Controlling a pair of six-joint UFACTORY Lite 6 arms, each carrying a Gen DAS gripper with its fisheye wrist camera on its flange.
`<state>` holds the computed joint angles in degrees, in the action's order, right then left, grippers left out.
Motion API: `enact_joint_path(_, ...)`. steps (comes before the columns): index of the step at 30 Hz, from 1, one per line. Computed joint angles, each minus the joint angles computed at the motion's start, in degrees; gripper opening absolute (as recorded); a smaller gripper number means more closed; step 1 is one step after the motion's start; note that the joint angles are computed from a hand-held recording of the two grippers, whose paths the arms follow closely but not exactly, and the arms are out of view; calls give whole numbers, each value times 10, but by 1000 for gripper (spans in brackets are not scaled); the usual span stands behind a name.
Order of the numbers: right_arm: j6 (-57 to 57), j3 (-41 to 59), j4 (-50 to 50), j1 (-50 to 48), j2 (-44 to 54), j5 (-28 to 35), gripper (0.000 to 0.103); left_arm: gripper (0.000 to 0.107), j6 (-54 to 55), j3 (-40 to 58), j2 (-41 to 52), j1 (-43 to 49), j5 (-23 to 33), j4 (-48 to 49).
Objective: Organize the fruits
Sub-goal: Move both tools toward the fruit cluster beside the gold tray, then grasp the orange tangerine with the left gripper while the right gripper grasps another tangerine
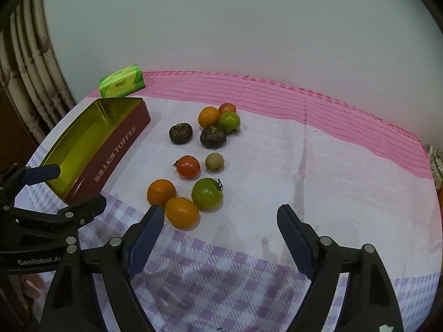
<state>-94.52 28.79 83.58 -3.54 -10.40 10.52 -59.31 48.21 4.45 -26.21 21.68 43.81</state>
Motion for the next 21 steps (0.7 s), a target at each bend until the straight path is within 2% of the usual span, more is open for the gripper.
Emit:
enact_joint_path(11, 7, -9, 4, 0, -1, 7, 80, 94, -40, -32, -19, -2, -4, 44)
enact_joint_path(18, -3, -9, 0, -11, 15, 17, 68, 94, -37, -45, -24, 4, 8, 45)
enact_joint_path(21, -41, -8, 35, -6, 36, 16, 63, 94, -11, -46, -23, 17, 3, 20)
